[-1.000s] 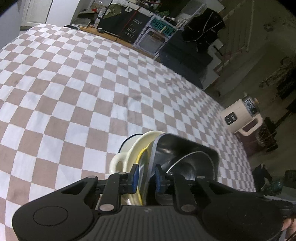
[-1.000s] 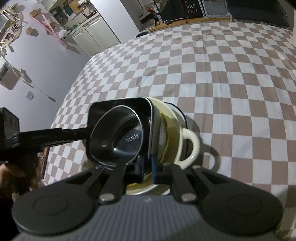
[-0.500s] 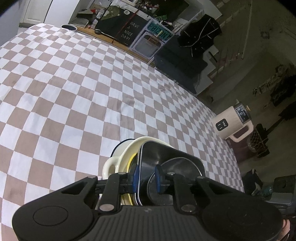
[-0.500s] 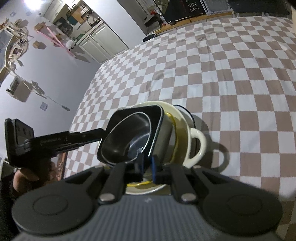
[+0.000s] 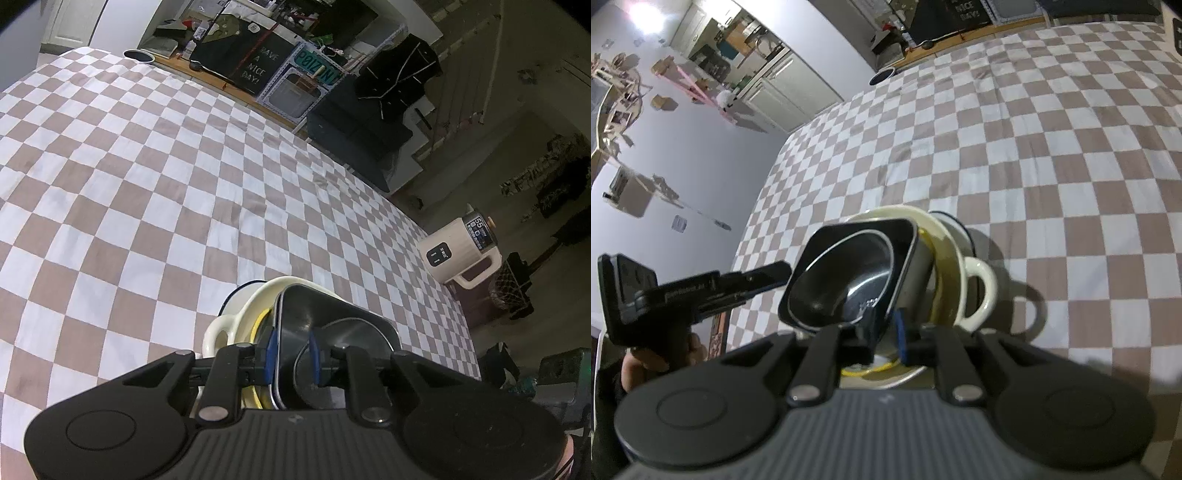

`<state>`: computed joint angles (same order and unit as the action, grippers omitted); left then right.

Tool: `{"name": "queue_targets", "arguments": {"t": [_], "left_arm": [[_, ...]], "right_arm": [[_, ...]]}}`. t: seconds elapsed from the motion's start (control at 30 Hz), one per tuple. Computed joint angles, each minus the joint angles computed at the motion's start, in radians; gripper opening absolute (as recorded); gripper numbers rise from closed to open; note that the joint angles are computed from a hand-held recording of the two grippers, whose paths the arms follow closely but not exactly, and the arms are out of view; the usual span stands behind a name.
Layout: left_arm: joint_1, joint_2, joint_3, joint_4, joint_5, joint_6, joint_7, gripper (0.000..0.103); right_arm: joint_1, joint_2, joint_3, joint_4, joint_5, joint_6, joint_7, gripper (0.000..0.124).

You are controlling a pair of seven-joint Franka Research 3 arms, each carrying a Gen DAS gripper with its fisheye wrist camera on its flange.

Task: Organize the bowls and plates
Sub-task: 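Hold the tray with both grippers and settle it level in the stack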

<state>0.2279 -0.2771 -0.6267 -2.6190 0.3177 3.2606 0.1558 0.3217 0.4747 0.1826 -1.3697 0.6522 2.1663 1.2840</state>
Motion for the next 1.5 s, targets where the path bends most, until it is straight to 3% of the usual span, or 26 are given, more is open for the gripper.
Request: {"name": "queue_targets", "arguments": {"t": [0.17,0.57,0.83,1.03,1.33,1.5], "left_arm": [[-0.004,-0.003,0.005,0.0,0.005,-0.011,-0.003,0.019],[-0.063,0.045,0.074,0.027,0.076,-0.036,-0.023,0.019],[-0.023,0.029,0.037,0.015,0.073,-0.006,-0.034,0.019],[-0.026,0.028,0.037,0.013,0.052,-0.011,-0.019,0.019],[-0.028,0.027,0.038,0.008,0.035,-0.004,-0.006,0.019],[-0.083,0.025,0.091,0.003,0.025,-0.019,-0.005,0.019]], "right_arm": [[0.013,-0.007,-0.023,-0.015,-0.033,0.068,0.062,0.02],[0.041,0.018,-0.022,0.002,-0.145,0.042,0.066,0.019],[0.062,0.079,-0.024,0.071,-0.178,0.021,0.11,0.008],[0.078,0.091,-0.024,0.071,-0.199,0.072,0.112,0.006],[0.078,0.095,-0.025,0.084,-0.211,0.074,0.144,0.005],[0.041,0.035,-0.006,0.007,-0.121,0.135,0.151,0.011]]}}
